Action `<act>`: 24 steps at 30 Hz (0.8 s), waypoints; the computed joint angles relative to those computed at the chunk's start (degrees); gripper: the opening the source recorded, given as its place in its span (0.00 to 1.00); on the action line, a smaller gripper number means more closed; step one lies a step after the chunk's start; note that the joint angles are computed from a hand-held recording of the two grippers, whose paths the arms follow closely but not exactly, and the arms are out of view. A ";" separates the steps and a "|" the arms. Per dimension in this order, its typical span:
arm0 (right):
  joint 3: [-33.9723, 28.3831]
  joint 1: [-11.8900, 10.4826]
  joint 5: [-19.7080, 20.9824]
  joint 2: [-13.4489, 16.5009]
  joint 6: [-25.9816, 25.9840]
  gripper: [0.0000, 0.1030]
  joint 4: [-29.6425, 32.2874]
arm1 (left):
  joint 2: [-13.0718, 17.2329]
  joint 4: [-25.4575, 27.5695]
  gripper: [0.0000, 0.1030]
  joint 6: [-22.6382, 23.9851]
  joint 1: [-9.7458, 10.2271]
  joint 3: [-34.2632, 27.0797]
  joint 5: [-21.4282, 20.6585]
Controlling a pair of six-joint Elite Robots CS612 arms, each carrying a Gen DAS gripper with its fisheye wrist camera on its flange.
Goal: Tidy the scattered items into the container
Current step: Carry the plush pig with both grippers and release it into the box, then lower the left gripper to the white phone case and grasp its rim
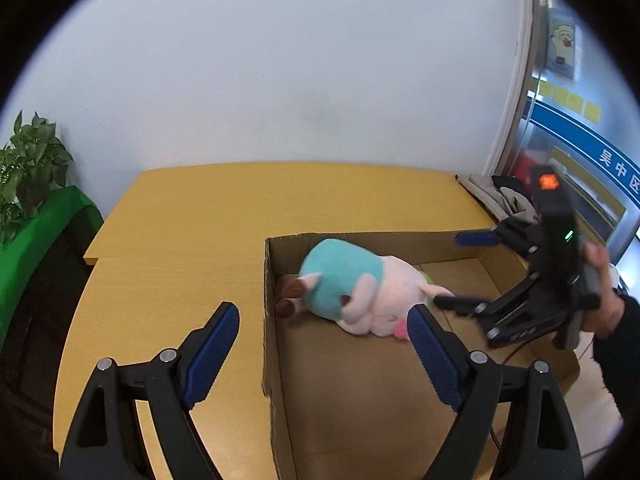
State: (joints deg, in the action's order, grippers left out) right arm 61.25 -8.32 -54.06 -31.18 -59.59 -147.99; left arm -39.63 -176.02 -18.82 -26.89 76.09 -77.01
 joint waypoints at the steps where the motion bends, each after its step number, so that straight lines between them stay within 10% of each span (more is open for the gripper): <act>1: 1.93 -0.44 0.20 -1.14 1.77 0.95 -2.37 | -0.50 -0.73 0.85 -0.24 -0.34 1.07 -0.16; 13: 30.42 -7.92 6.54 -15.37 11.60 0.96 -22.10 | -3.06 -7.73 0.85 -5.37 -4.58 10.79 -0.75; 24: 41.50 -11.22 -0.75 -16.35 23.59 0.96 -41.36 | -3.81 -15.25 0.85 -7.10 -10.43 16.07 3.08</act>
